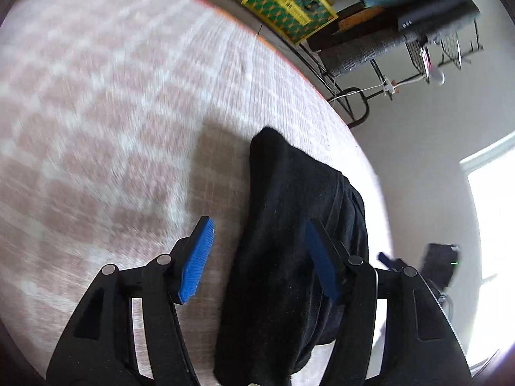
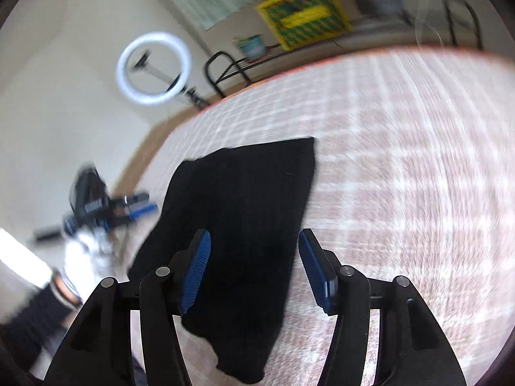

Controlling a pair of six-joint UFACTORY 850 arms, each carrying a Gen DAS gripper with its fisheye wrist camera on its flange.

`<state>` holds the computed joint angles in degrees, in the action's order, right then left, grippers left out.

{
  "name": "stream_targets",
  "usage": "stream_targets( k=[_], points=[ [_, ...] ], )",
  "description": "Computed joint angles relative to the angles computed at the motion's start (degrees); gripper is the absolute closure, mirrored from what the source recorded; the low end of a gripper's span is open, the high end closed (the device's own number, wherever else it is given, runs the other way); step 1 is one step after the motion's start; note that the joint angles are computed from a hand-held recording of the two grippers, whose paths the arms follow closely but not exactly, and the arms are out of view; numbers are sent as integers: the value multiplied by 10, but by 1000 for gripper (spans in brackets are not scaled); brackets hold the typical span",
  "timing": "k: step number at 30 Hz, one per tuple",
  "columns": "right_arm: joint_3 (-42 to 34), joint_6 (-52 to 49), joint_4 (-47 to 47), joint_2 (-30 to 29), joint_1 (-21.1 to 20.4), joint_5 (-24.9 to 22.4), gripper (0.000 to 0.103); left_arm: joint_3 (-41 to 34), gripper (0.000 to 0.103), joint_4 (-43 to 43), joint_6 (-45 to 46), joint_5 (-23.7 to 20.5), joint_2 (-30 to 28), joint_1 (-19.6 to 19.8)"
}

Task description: Fold large clothes

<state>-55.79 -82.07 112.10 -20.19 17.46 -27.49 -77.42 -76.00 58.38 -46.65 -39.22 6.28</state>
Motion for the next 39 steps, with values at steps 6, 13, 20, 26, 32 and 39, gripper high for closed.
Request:
stream_targets(
  k=[6, 13, 20, 26, 32, 39],
  points=[
    [0, 30, 1, -44, -26, -87, 48, -13, 42, 16, -5, -37, -19, 3],
    [-21, 32, 20, -79, -25, -141, 58, -41, 42, 19, -3, -40, -35, -7],
    [-24, 29, 30, -81, -18, -145, 62, -53, 43, 14, 4, -38, -43, -16],
    [-36, 32, 35, -90, -14, -143, 62, -46, 55, 8, 7, -24, -39, -23],
    [-46, 48, 13, -88, -8, -116, 67, -31, 65, 16, 26, 37, -22, -43],
    [-67, 67, -34, -76, 18, -27, 72, 12, 75, 28, 79, 153, 26, -81]
  ],
)
